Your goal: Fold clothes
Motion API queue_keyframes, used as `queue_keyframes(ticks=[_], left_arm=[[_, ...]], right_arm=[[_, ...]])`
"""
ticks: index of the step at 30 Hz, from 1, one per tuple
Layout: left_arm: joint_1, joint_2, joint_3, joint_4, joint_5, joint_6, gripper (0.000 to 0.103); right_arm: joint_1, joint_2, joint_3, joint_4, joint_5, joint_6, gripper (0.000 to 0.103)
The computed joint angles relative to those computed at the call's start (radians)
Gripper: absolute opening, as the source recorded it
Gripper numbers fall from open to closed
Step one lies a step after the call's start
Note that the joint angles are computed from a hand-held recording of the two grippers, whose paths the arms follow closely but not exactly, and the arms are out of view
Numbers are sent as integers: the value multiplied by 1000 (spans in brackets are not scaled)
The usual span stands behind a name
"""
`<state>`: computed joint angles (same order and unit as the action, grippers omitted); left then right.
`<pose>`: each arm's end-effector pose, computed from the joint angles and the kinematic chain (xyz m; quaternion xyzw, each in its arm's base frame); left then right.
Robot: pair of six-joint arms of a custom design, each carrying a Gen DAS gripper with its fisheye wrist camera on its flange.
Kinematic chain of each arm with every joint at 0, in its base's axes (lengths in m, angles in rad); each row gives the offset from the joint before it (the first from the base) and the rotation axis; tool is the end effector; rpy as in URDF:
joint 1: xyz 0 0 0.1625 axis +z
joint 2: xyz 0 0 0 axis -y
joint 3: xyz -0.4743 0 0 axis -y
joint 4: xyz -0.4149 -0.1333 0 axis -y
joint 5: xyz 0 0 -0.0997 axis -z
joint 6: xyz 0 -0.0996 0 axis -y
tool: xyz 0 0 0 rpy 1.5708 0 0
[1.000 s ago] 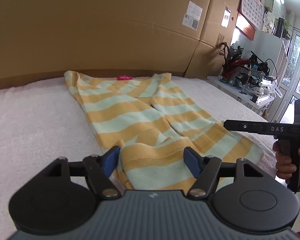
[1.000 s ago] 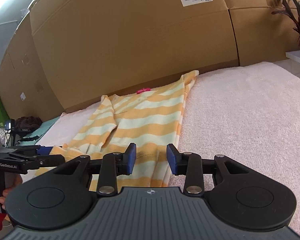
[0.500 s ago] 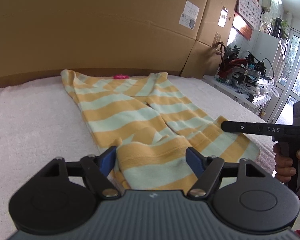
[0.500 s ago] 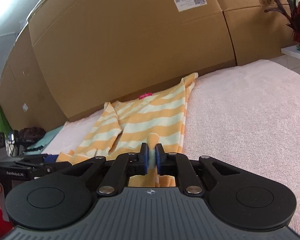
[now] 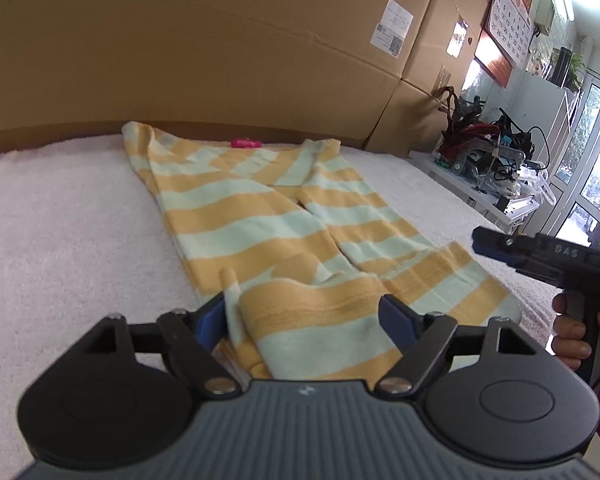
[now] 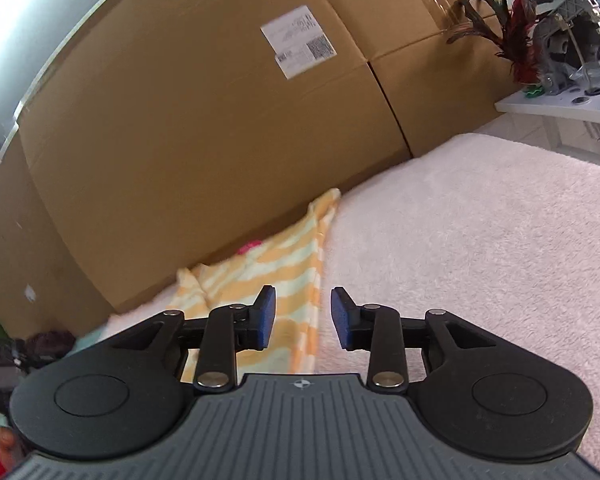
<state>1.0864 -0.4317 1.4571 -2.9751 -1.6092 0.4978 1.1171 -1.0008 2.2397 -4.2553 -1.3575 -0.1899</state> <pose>-0.2465 -0.7465 -0.0493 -0.4663 -0.8642 0.1884 0.0176 -0.0805 -0.5172 0.2563 -0.0283 -0.7485 0.6492 0.1323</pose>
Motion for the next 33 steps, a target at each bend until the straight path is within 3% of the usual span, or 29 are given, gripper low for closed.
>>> queue_keyframes(ticks=[2,3,4,6,8,9,12,13,15,17,20,22,24,27,30,33], left_arm=[[1,1,-3,-4,2,-12,81],[0,2,-1,-11,9,-13,81],[-2,3,1,-18,17,-14,80],[-9,3,12,-42,41,-2,79],[-17,1,28,-77,63,13,78],[-19,0,38,-102,71,19,78],[-26,-21,107,-255,76,65,77],[-30,-31,136,-315,90,82,80],[-38,-50,186,-398,117,110,82],[-35,-77,221,-398,98,108,82],[-14,-117,242,-274,-36,56,83],[-19,-110,251,-247,-37,68,86],[-28,-94,255,-233,2,79,86],[-30,-84,279,-292,44,108,87],[-11,-105,298,-305,-29,93,91],[1,-113,303,-313,-58,57,95]], right_arm=[[-34,-35,19,113,138,47,35],[-41,-35,13,147,144,52,34],[-32,-31,4,174,109,63,29],[-20,-25,-10,184,46,117,0],[-12,-31,-11,160,15,175,1],[-11,-42,-5,154,17,175,12],[44,-28,17,17,-72,25,17],[60,-24,23,-25,-97,-33,23],[82,-26,38,-28,-111,-107,25],[86,-25,44,34,-92,-141,28],[94,-23,48,131,-71,-195,27],[106,9,24,128,-141,-211,22],[109,20,15,114,-187,-176,7],[102,-16,30,144,-138,-126,22],[137,-48,26,216,-92,-296,24],[183,-92,-37,472,-51,-519,27]])
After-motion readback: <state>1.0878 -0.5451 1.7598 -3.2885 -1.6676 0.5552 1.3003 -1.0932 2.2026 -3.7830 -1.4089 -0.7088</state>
